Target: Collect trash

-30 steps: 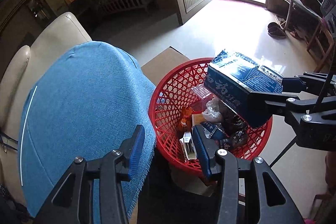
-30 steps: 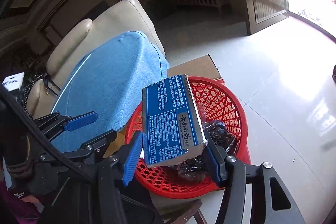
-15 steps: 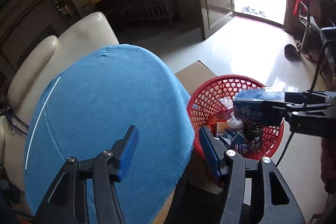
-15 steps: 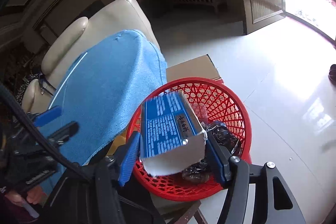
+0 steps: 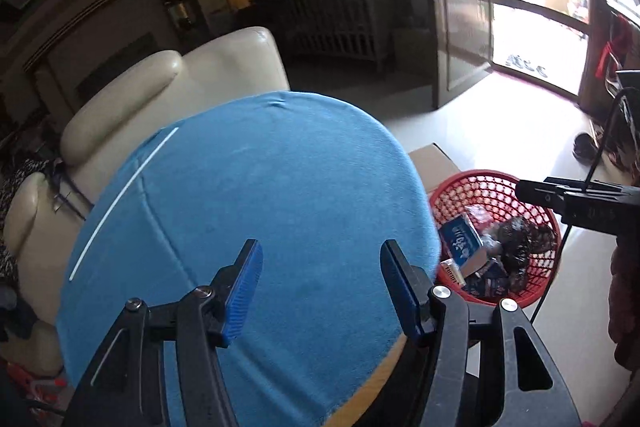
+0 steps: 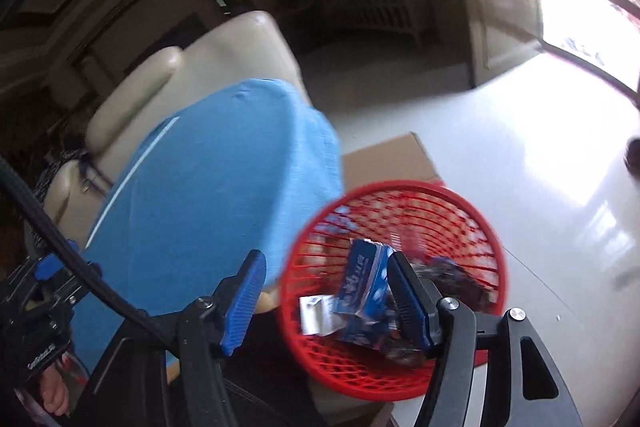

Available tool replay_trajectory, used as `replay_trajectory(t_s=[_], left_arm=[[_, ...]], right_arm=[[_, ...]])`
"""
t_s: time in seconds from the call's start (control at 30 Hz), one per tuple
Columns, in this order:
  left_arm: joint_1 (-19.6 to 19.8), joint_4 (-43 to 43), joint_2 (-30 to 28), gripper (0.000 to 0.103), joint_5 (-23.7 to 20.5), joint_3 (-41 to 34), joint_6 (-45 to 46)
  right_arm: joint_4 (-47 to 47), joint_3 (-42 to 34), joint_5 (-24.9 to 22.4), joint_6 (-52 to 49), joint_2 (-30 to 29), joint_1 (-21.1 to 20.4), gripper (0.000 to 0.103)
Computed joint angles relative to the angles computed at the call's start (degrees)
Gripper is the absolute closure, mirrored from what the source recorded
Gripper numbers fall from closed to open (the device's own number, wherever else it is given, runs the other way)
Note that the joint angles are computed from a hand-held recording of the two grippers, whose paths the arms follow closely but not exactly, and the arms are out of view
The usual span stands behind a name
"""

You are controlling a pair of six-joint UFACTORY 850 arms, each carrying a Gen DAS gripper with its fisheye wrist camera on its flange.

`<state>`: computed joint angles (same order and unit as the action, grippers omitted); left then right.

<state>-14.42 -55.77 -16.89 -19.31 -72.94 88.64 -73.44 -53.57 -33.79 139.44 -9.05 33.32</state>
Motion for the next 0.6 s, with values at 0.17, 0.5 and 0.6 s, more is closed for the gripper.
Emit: replay_trajectory(t_s=[0.17,0.5,0.6], left_arm=[[3.5,-11.8,1.4,0.026,2.6,1.4,8.7],[11.5,-26.2,4.6,0.026,5.0,3.0,16.1],[13.3,-33.5,5.9,0.019,6.5,4.0,21.9]], right_arm=[[-2.2,-6.5,-0.8,-3.7,-3.4,2.2,0.036],[-8.7,-20.5,-2.8,-8.7,-11.6,7.4,0.035],[-9.5,-25.1,-2.9,-11.1,-14.4,8.8,0.034]])
